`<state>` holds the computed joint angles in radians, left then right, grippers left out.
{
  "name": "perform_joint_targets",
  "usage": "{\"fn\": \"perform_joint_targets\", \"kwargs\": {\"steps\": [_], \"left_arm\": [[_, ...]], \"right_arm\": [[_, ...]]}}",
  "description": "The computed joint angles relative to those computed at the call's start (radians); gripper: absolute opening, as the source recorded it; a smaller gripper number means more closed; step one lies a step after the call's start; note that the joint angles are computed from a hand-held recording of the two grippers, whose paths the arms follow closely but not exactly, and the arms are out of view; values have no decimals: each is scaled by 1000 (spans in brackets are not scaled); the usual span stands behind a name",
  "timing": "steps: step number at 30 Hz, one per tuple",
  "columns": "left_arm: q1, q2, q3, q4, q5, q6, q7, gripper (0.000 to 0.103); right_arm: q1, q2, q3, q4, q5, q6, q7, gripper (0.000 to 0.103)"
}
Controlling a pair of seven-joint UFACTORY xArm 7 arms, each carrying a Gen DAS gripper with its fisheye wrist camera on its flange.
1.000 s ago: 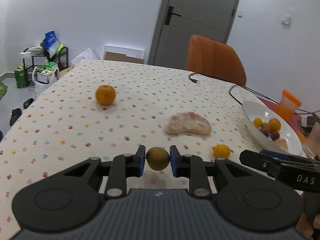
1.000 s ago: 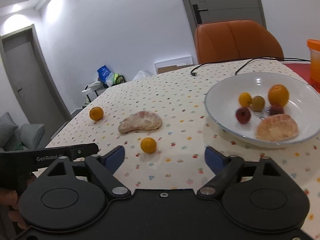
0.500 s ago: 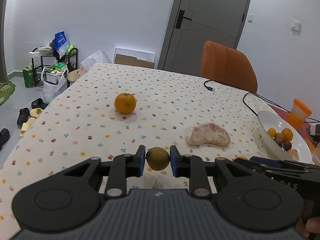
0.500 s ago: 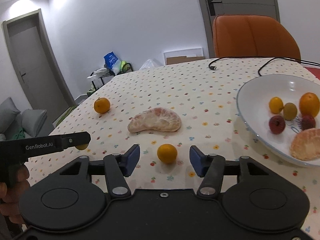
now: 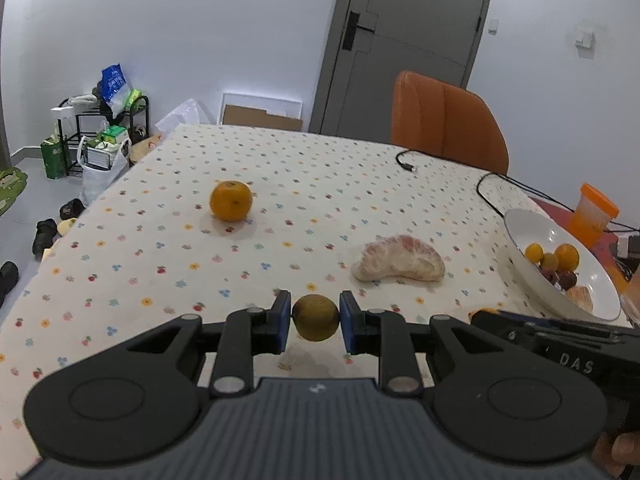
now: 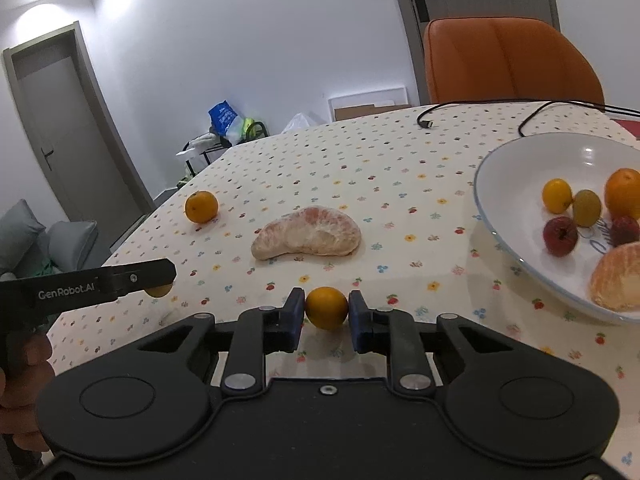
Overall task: Organize fruits
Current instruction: 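Grasp a small mandarin with the right gripper while the left gripper holds the olive fruit, then carry the mandarin over the bowl and open the right gripper while the left gripper drops the olive fruit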
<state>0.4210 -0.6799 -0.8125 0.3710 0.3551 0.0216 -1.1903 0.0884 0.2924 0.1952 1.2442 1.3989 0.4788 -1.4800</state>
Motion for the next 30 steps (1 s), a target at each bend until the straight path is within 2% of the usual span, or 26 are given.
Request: {"fn": "perform_joint_targets", "kwargs": {"steps": [3, 8, 18, 30], "left_arm": [[15, -1, -29, 16, 7, 11, -8, 25], [10, 7, -41, 40, 25, 39, -20, 25], [27, 25, -83, 86, 44, 16, -28, 25], [148, 77, -225, 205, 59, 0, -25, 25]], "right_arm": [[-9, -15, -3, -15, 25, 0, -23, 22], [-16, -30, -20, -23, 66, 8, -57, 22], [-34, -56, -51, -48, 111, 48, -85, 22], [-71, -89, -98, -62, 183, 95, -128, 22]]}}
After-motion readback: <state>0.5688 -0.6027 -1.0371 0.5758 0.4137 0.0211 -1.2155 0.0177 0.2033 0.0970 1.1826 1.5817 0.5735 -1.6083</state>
